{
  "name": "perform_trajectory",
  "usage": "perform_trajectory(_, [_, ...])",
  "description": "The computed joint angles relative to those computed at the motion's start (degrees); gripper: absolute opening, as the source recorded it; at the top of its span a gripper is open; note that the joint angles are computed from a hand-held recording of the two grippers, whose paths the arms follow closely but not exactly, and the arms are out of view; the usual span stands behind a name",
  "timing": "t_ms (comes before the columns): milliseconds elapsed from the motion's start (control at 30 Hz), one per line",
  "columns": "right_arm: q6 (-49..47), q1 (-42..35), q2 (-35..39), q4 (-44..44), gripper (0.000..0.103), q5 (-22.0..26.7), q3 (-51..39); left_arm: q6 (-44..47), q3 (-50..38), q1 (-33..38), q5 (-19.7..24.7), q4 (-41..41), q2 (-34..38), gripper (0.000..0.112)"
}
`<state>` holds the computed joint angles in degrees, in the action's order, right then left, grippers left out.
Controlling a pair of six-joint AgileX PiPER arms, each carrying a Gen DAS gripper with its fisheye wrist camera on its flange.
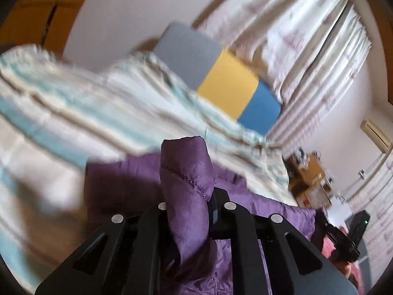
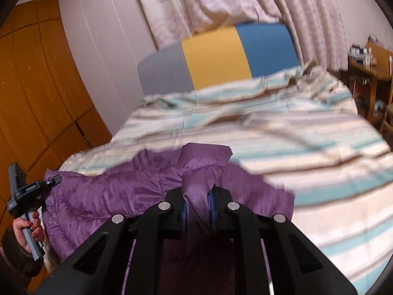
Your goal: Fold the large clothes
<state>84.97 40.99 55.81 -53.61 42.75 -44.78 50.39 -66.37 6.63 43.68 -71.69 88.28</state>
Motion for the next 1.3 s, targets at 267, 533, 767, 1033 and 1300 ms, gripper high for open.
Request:
perform_trajectory(267, [9.56, -10.84, 12.59, -11.89, 0.012, -7.34, -6.21, -5.85, -8.44, -12.88, -22.85, 2.39, 6.04, 0.012])
perform_trajectory(533, [15.81, -17.01, 26.09, -20.43, 0.012, -10.31, -7.32, -15.84, -12.89, -18.87, -33.03, 15.53, 15.32, 0.012])
perform_trajectory(767, [21.6, -21.12, 31.79, -24.08, 0.018, -15.02, -6.37, -21.39, -13.15, -19.53, -34.92, 19.97, 18.9, 0.011])
perform_trajectory(1033, [10.4, -25.55, 36.06, -10.49, 0.024, -19.17, -9.1, -39.16, -19.79, -18.17, -27.46, 34.74, 25.64, 0.011])
perform_trajectory(1300, [-2.52, -26.69, 40.01, 1.58, 0.03, -17.89, -13.18, -47.48, -23.21, -18.55, -23.26, 43.07, 27.86, 0.012])
